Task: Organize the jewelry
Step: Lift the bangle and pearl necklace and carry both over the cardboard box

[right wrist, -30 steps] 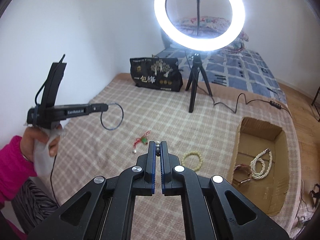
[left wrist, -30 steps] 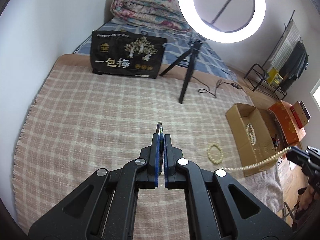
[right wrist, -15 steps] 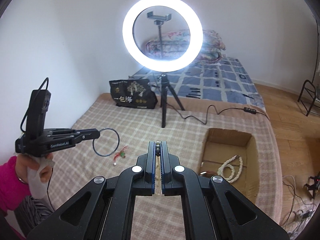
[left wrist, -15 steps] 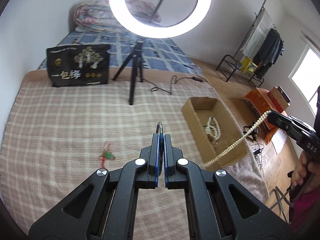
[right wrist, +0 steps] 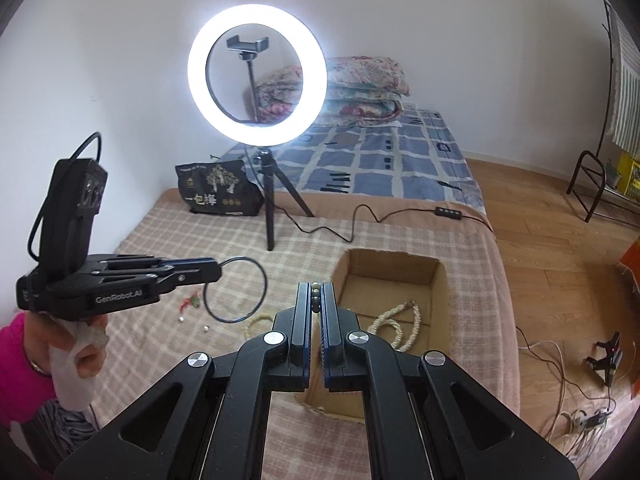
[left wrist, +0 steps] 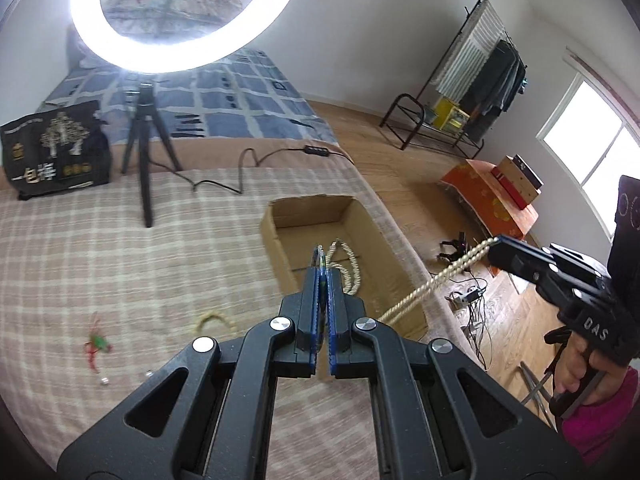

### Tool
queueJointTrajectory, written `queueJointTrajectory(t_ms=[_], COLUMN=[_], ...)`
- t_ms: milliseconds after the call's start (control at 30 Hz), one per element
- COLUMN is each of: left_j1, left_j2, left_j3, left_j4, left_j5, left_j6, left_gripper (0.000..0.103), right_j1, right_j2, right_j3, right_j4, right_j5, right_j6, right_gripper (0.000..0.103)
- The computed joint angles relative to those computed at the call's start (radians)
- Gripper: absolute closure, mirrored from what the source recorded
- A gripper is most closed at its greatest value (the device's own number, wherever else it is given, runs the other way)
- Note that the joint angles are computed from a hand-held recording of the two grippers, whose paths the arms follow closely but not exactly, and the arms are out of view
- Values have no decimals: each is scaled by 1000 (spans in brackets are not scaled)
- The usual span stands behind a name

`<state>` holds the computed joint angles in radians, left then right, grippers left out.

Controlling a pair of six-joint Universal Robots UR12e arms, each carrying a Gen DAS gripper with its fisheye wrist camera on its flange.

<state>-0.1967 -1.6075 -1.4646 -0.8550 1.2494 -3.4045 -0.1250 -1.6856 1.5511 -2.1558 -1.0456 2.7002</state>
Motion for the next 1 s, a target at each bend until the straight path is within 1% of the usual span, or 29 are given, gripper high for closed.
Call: queueJointTrajectory(t_ms=[200, 333, 500, 767, 1000], left_j1=[-42, -59, -74, -87, -83], left_j2=[-89, -138, -190, -249, -277], left_j3=[80, 120, 161, 207, 226], left_j4=[-11, -18, -41, -84, -116], left_j5=[27, 47, 85, 159, 157], left_j6=[-1, -7, -3, 21, 12], left_gripper=[102, 102, 102, 102, 102], right_j1=[-38, -58, -71, -77, -74], right_j2=[-3, 0, 10, 33, 42], right_j3=[14, 30, 44, 53, 57], right_j4=[34, 51, 82, 127, 154], right_j5=[-1, 3, -1, -8, -13], right_j6=[-37, -47, -71, -93, -108], right_gripper=[101, 101, 101, 100, 100])
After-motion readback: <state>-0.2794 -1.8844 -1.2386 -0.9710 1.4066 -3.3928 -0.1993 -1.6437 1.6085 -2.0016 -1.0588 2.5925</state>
